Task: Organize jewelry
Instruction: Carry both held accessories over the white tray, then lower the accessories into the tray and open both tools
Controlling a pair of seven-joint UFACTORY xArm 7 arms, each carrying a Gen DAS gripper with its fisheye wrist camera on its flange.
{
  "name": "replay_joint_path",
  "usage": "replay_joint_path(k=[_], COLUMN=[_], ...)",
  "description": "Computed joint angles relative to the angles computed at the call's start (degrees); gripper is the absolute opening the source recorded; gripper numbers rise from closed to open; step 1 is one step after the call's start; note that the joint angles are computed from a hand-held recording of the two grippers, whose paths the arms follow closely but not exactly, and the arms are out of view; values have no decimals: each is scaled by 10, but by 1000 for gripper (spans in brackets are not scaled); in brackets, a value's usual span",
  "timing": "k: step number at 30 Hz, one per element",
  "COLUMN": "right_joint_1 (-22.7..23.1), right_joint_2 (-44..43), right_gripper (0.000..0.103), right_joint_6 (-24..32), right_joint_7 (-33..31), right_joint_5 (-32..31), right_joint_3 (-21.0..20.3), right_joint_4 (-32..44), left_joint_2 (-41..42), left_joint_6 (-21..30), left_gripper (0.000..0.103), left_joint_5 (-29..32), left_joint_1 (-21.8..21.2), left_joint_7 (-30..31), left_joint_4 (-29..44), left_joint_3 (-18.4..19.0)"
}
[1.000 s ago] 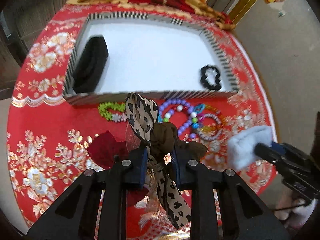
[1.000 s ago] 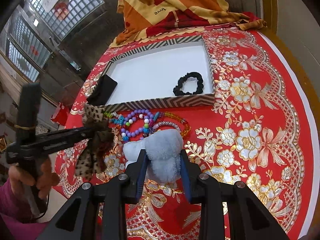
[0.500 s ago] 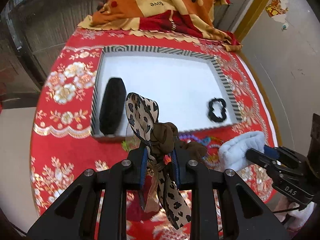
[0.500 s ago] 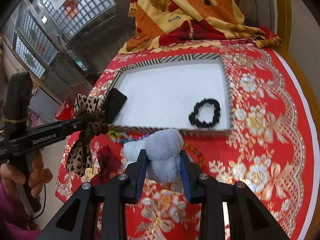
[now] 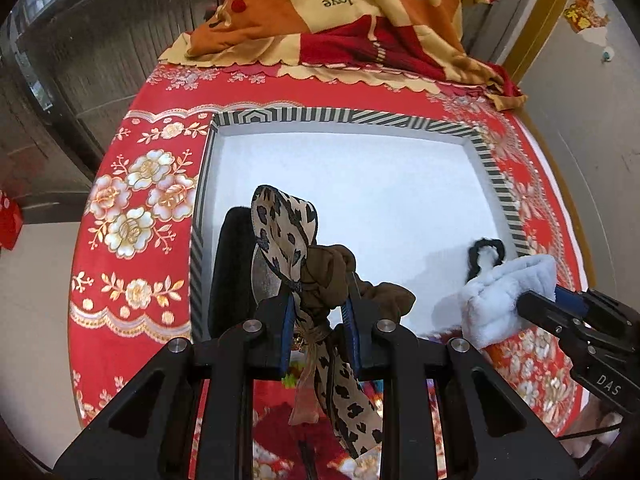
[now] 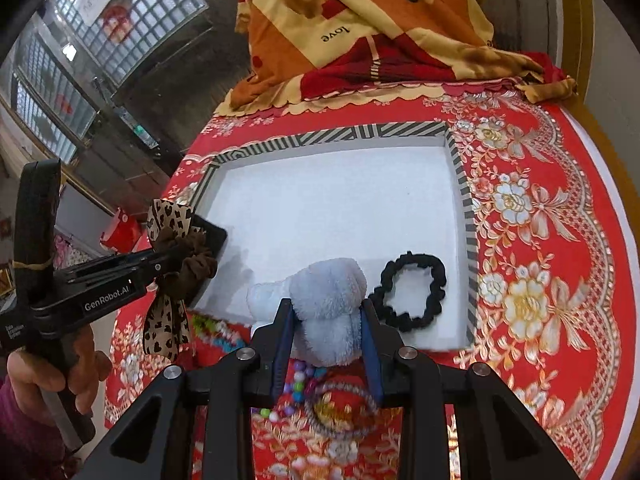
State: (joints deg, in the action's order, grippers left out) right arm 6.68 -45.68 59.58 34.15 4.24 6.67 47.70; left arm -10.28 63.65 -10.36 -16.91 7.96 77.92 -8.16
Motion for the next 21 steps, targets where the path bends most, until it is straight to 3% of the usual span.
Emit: replay_joint_path(k=[18,21], right_joint_1=[-1,-7], right_joint_2=[65,65], right_gripper=[29,41], right_joint_6=[-37,-31], right_joint_7=[-43,-40], right_joint_5=[29,22], right_joint_3=[-32,-28], right_joint_4=[-28,-28], left_joint_2=[82,87], left_joint_6=[-12,-24], left_gripper=[21,22], left_joint_5=[69,88], left_joint_1=[-7,-10], left_joint_7=[-55,-68], left_joint_4=[31,28], left_joint_3=[-10,-12])
